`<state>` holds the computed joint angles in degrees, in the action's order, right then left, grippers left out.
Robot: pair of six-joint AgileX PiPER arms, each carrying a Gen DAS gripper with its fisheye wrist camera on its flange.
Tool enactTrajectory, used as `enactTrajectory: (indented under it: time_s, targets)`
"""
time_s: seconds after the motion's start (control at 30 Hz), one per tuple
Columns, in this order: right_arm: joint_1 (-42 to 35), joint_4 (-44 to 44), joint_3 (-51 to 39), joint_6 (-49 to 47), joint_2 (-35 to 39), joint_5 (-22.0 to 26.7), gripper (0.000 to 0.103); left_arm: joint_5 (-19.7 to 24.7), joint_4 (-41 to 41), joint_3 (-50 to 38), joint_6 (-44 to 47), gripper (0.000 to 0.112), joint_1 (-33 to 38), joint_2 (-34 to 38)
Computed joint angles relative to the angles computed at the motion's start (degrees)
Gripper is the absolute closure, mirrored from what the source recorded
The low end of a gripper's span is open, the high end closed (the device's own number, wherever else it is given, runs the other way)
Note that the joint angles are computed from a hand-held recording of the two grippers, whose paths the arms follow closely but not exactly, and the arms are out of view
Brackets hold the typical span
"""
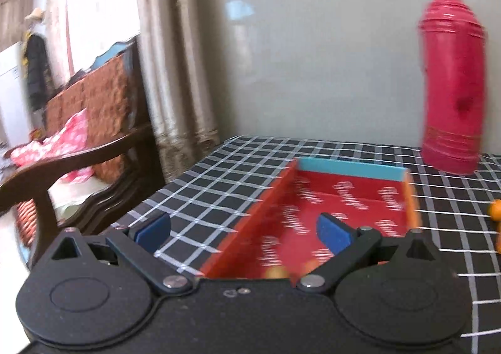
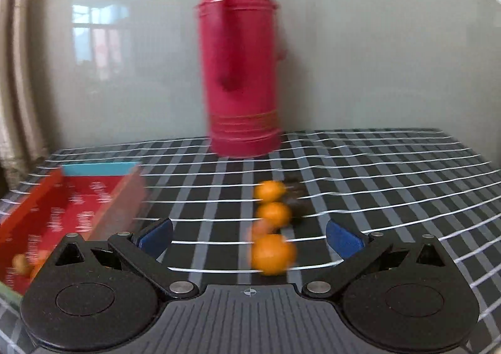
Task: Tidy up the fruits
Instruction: 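Move the left gripper back toward the remaining tangerines, then close the left gripper on a large tangerine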
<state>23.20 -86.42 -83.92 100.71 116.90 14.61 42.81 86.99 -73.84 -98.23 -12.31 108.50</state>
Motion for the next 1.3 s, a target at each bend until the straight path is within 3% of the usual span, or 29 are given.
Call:
enactTrajectory:
  time_s: [0.2, 0.77, 1.13, 1.3]
  targets:
    - [-1.6, -6.3, 4.9, 5.9, -2.8, 9.7, 0.0, -0.8, 6.0, -0.2, -2.8, 0.017, -5.6, 2.0]
    - [-7.0, -8.2, 11.2, 11.7, -6.2, 24.8, 0.0, -9.4, 3.7, -9.6, 4.7, 0.022, -14.3, 11.3]
    - [-11.0, -10.0, 13.3, 14.4, -8.2, 21.2, 0.0, -10.9, -3.2, -19.2, 12.9, 0.034, -17.7, 18.7]
    - [-12.1, -10.4, 13.8, 14.4, -8.8, 18.8, 0.0, -12.3, -14.4, -25.4, 23.0, 0.048, -17.1, 22.0]
